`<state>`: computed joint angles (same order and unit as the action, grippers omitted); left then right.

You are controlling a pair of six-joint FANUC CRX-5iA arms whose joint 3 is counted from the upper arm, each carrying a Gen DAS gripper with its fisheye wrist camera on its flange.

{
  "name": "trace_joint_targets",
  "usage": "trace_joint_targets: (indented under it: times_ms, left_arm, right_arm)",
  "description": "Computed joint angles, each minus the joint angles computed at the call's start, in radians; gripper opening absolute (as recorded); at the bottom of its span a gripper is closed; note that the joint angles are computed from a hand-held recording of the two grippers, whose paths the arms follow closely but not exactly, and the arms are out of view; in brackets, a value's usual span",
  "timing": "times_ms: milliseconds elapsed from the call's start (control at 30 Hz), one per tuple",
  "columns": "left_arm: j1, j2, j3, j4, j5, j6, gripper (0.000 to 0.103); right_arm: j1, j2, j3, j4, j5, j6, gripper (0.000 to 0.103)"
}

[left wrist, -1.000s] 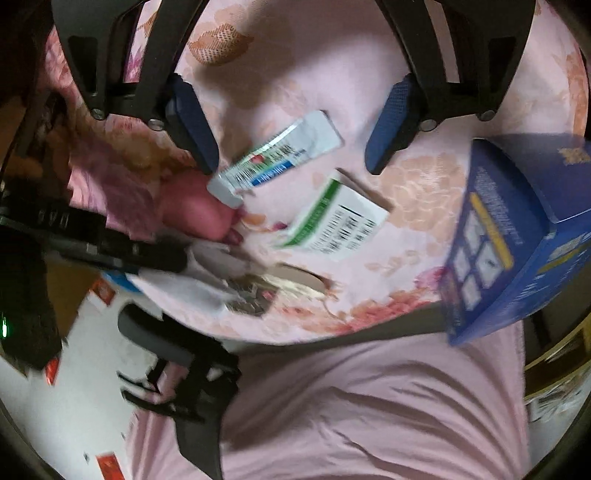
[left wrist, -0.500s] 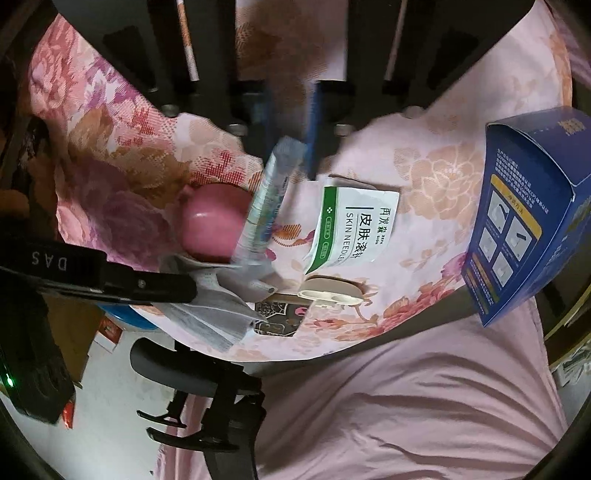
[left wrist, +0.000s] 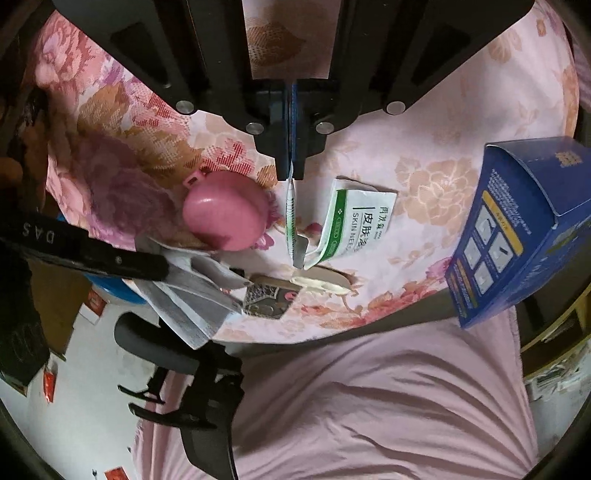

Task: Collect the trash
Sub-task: 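Grasp the white sachet with the left tool while the right tool grasps the grey mask, then carry both items over the blue bucket and open both tools to drop them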

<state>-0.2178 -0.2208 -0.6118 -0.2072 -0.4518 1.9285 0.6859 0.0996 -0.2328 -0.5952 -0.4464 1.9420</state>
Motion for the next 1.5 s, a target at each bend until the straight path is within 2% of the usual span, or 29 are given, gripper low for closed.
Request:
trace_joint_targets:
  times_ms: [200,333,467,567,767,933,1133,1300,1500]
  left_arm:
    - [-0.101,-0.016,0.058,-0.258,-0.039,0.285,0.000]
    - [-0.181,-0.028,0.100,-0.437,-0.069,0.479,0.000]
    - [-0.245,-0.037,0.139,-0.576,-0.085,0.635,0.000]
    - [-0.320,-0.026,0.188,-0.709,-0.131,0.753,0.000]
    - [-0.472,0.007,0.275,-0.938,-0.221,0.901,0.000]
    - [-0.567,0.058,0.343,-1.081,-0.251,0.969,0.000]
    - [-0.595,0.139,0.434,-1.143,-0.185,0.967,0.000]
    - [-0.568,0.219,0.518,-1.080,-0.071,0.881,0.000]
    - [-0.510,0.330,0.624,-0.890,0.067,0.671,0.000]
  right_arm:
    - [-0.009,-0.039,-0.031,-0.063,0.045,0.077,0.011]
    - [-0.039,-0.071,-0.043,-0.178,0.062,0.196,0.011]
    - [-0.113,-0.108,-0.048,-0.400,0.051,0.420,0.011]
    - [-0.171,-0.144,-0.064,-0.575,0.050,0.604,0.011]
    - [-0.334,-0.215,-0.121,-0.972,-0.003,1.018,0.011]
    - [-0.467,-0.271,-0.199,-1.253,-0.062,1.311,0.011]
    - [-0.602,-0.331,-0.294,-1.482,-0.104,1.563,0.011]
    - [-0.677,-0.346,-0.319,-1.534,-0.075,1.607,0.011]
    - [-0.737,-0.338,-0.307,-1.486,-0.009,1.513,0.011]
